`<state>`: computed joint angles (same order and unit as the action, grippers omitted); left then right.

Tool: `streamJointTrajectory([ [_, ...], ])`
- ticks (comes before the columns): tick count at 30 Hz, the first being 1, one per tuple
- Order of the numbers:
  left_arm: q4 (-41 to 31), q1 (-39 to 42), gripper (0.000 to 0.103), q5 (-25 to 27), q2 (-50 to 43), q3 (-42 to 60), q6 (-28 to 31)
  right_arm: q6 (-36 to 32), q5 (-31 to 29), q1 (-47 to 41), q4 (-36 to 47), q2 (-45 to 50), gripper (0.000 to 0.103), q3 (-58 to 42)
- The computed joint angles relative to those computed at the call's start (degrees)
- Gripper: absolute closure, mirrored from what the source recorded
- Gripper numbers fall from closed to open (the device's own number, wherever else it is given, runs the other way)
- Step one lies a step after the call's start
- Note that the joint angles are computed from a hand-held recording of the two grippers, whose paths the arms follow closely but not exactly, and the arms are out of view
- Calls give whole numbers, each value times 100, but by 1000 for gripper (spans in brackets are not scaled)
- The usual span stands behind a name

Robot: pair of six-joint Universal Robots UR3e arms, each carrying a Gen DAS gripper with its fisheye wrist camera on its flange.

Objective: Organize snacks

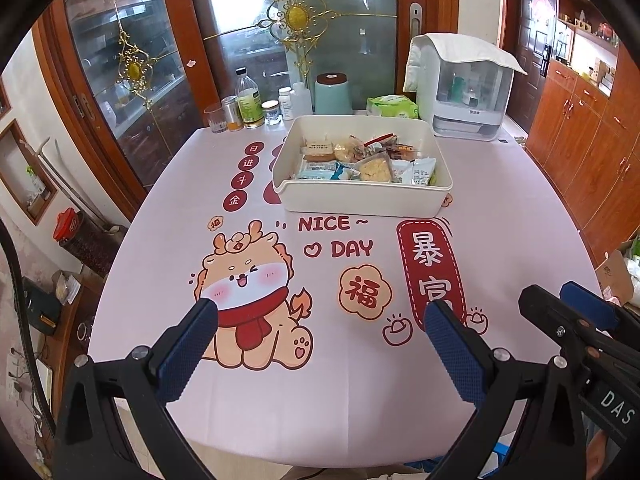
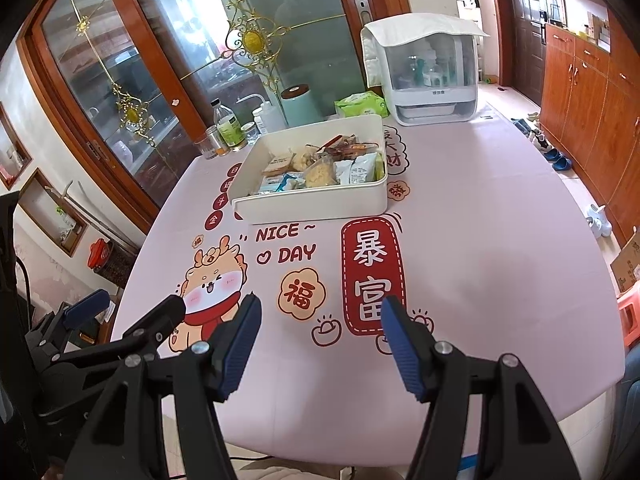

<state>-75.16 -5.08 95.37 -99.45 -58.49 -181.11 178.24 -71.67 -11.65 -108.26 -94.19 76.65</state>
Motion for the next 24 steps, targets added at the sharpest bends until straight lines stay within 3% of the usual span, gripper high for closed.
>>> streamJointTrajectory([
  [24, -35, 83, 1, -73, -43, 51, 51, 126, -77, 108, -10, 73, 40, -85],
])
